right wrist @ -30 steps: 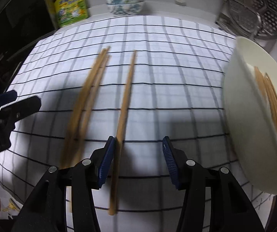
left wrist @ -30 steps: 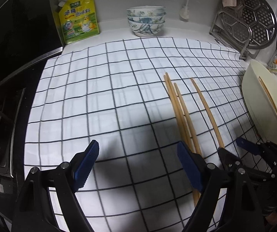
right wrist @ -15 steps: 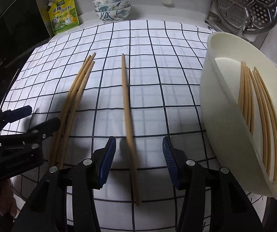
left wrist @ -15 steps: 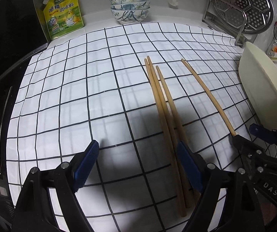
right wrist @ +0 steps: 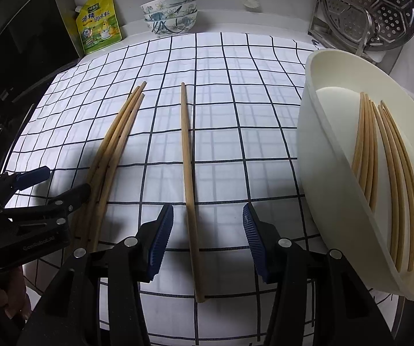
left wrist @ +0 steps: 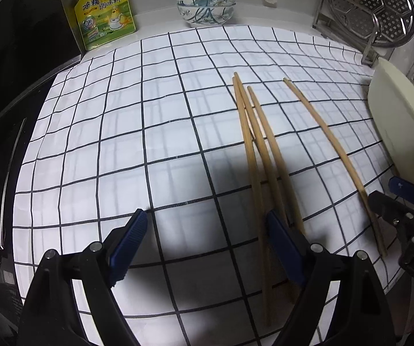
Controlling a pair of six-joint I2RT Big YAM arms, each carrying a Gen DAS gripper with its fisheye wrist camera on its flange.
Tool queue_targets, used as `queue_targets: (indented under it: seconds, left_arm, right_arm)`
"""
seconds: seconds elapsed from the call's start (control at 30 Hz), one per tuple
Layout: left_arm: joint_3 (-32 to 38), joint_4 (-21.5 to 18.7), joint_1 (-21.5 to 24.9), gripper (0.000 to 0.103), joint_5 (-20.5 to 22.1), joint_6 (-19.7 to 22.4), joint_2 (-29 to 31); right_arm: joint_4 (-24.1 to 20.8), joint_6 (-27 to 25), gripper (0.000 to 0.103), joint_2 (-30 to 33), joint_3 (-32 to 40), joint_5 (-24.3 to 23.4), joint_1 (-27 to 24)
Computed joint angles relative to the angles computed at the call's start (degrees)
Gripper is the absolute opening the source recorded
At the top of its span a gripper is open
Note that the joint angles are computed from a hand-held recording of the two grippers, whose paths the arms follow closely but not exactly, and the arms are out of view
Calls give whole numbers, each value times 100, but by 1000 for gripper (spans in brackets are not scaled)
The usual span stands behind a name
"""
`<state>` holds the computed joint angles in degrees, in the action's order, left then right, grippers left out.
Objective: Organize utensils
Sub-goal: 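Move both open tools back over the remaining chopsticks on the cloth, then close the right tool on one chopstick while the left tool grasps another, then lift both held chopsticks and carry them over the white basin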
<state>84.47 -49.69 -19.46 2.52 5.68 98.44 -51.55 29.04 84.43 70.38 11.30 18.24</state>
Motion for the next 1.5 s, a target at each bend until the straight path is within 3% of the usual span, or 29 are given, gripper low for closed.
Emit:
queue_targets:
  seconds: [0.47, 0.6, 0.63, 0.7, 0.83, 0.9, 1.17, 1.5]
  left_arm:
    - [292, 175, -33, 80, -140, -200, 256]
    - [288, 236, -33, 62, -34, -182, 248]
    - [274, 256, -40, 58, -13, -157, 232]
    - [241, 289, -52, 41, 42, -97, 198]
    - [288, 223, -47, 19, 202, 63, 216]
    - [341, 125, -25, 8, 304, 88, 240]
    - [361, 73, 100, 8, 349, -9, 1]
    - [795, 95, -203, 8, 121, -251, -361]
  right_arm:
    - [-53, -285, 48, 329, 243, 116, -26]
    - [-28, -350, 47, 486, 341, 126, -2]
    - [50, -366, 43, 489, 321, 101, 8]
    - [91, -418, 33, 508, 340, 68, 36]
    - [120, -491, 7, 560, 411, -79, 50]
    - [140, -473, 7, 565, 422, -197, 27]
    - [352, -197, 7, 293, 370, -497, 25]
    - [559, -482, 7, -587, 282, -703, -276]
